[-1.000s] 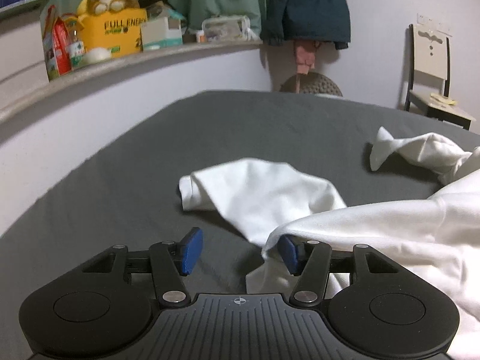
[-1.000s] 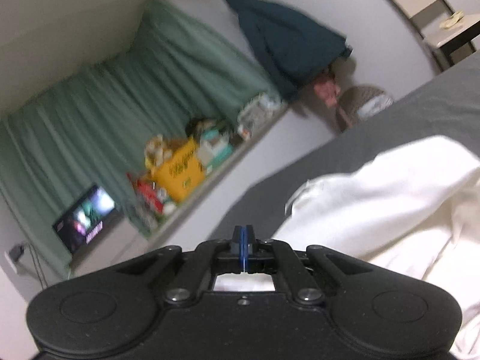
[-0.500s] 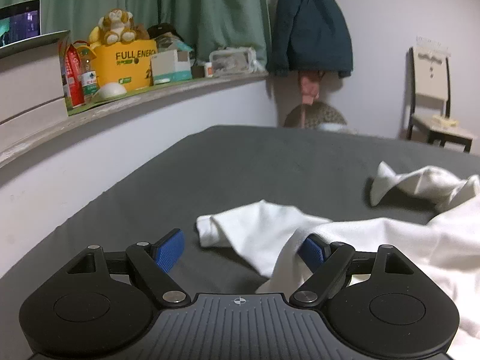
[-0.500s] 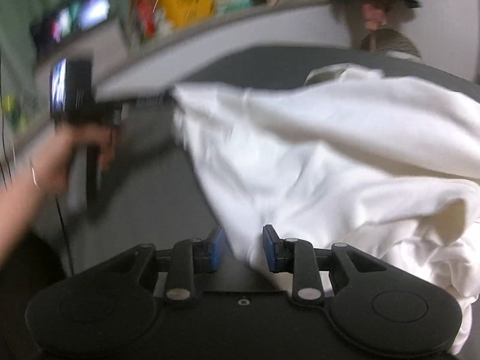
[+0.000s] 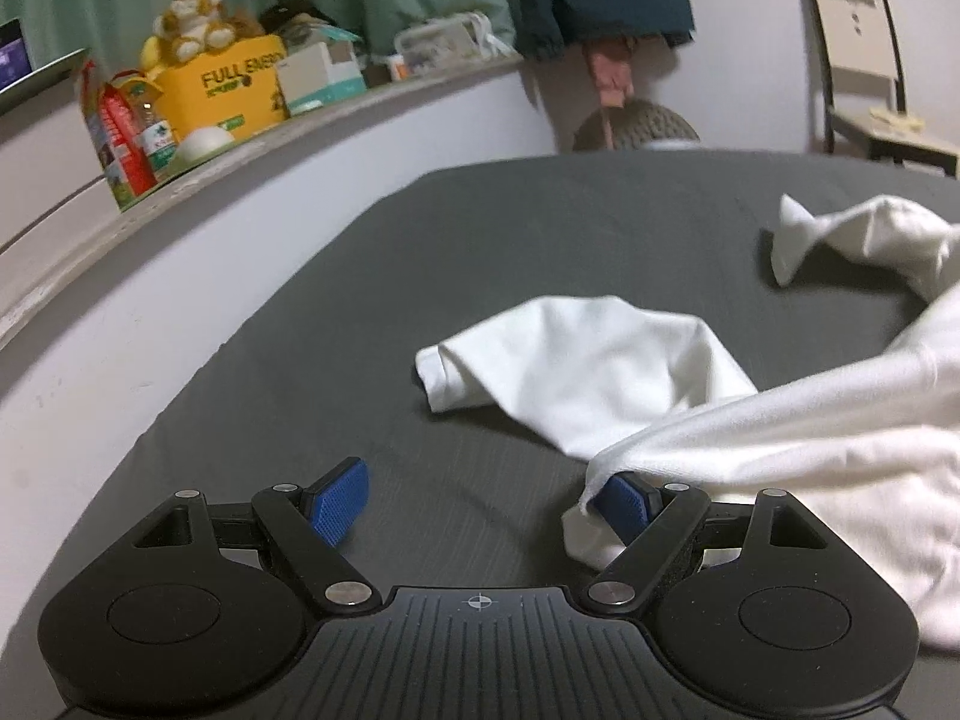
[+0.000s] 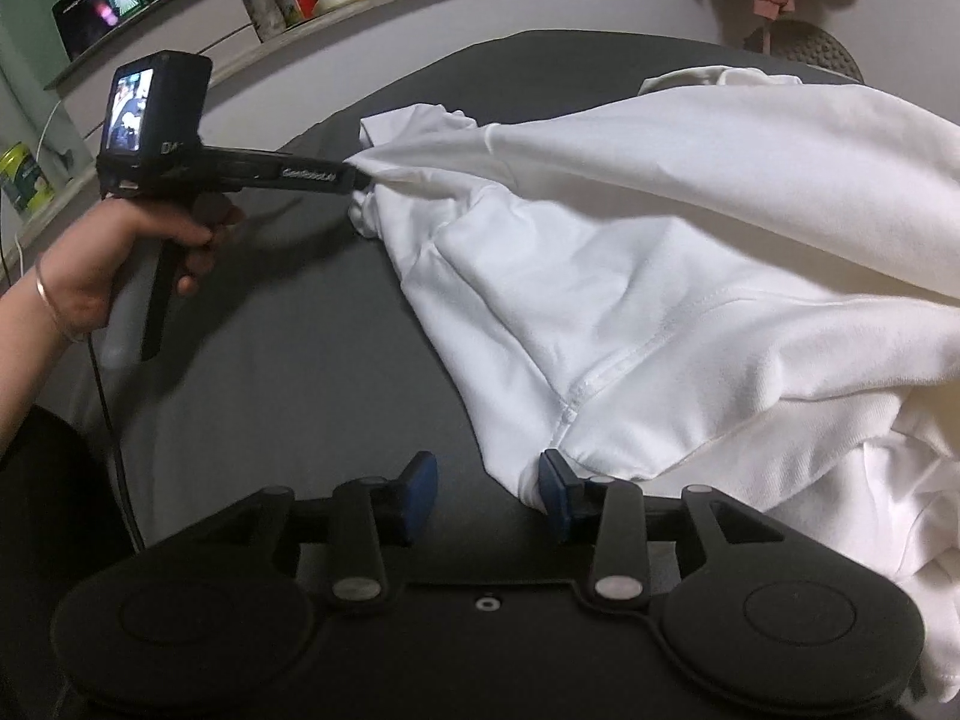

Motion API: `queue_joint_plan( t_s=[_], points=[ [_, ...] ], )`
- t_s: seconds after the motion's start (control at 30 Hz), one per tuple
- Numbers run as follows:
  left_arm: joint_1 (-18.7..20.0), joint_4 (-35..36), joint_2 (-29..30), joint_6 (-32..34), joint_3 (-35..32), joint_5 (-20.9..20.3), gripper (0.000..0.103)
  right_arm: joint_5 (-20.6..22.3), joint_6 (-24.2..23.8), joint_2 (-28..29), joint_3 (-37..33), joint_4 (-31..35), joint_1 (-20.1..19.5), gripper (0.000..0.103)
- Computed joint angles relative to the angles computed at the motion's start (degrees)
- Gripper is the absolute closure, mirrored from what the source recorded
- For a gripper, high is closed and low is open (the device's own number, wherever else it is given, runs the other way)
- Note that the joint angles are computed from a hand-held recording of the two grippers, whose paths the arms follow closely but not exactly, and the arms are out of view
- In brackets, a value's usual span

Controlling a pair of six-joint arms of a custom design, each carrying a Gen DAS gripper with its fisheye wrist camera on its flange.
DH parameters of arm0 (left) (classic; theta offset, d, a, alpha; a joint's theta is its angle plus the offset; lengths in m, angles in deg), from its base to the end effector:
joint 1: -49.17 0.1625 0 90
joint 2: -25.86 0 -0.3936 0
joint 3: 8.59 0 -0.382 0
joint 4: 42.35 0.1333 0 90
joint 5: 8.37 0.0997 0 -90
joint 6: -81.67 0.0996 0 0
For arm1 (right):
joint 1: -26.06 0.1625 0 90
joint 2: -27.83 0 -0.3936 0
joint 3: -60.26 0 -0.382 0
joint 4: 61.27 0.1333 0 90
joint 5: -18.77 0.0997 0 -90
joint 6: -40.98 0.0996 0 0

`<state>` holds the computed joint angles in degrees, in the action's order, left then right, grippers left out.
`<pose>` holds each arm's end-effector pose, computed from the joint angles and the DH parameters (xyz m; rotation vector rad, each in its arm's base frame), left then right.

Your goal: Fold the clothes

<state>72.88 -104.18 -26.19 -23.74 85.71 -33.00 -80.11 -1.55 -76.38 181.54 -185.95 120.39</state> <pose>-0.3853 -0.4137 0.1082 0.1517 1.8066 -0.9726 0.1473 -0.3833 0.3683 1.1116 -2.6520 0.3478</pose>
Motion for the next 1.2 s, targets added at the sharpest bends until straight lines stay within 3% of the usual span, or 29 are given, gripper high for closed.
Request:
queue_joint_plan(
  t_s=[0.07,0.27,0.47,0.6,0.73,0.83,0.97,1.07,1.2],
  points=[
    [-0.42,1.27,-0.47,-0.28,-0.12,-0.79,0.010,-0.49,-0.16,0.19,0.06,-0.29,0.31,0.065],
    [-1.41,-1.24,-2.81,2.98,1.85,-1.81,0.010,-1.71,0.47,0.95,0.10,-1.43,1.31,0.065],
    [-2.28,-0.78,-4.13,8.45,3.63,2.13,0.010,-4.71,-0.88,1.36,0.46,-2.97,3.42,0.065],
    [-2.63,1.93,-4.11,16.26,5.79,8.19,0.010,-9.20,-4.38,0.40,1.87,-5.19,6.03,0.065],
    [-2.68,-4.90,-3.91,28.36,8.30,7.44,0.010,-10.46,-9.26,-1.17,3.87,-7.42,7.87,0.065],
    [-3.46,-10.17,-5.07,31.13,11.07,4.57,0.010,-9.77,-9.25,-1.65,4.04,-6.72,7.86,0.065],
    [-5.78,-6.22,-6.67,23.15,12.98,2.23,0.010,-6.22,-4.44,-1.55,3.41,-5.21,5.50,0.065],
    [-8.66,1.50,-7.22,8.46,13.23,2.30,0.010,-5.19,-4.39,-2.15,4.09,-6.94,4.52,0.065],
    [-13.04,7.05,-5.95,2.12,13.08,8.99,0.010,-4.27,-7.86,-2.68,5.06,-9.21,3.81,0.065]
  ],
)
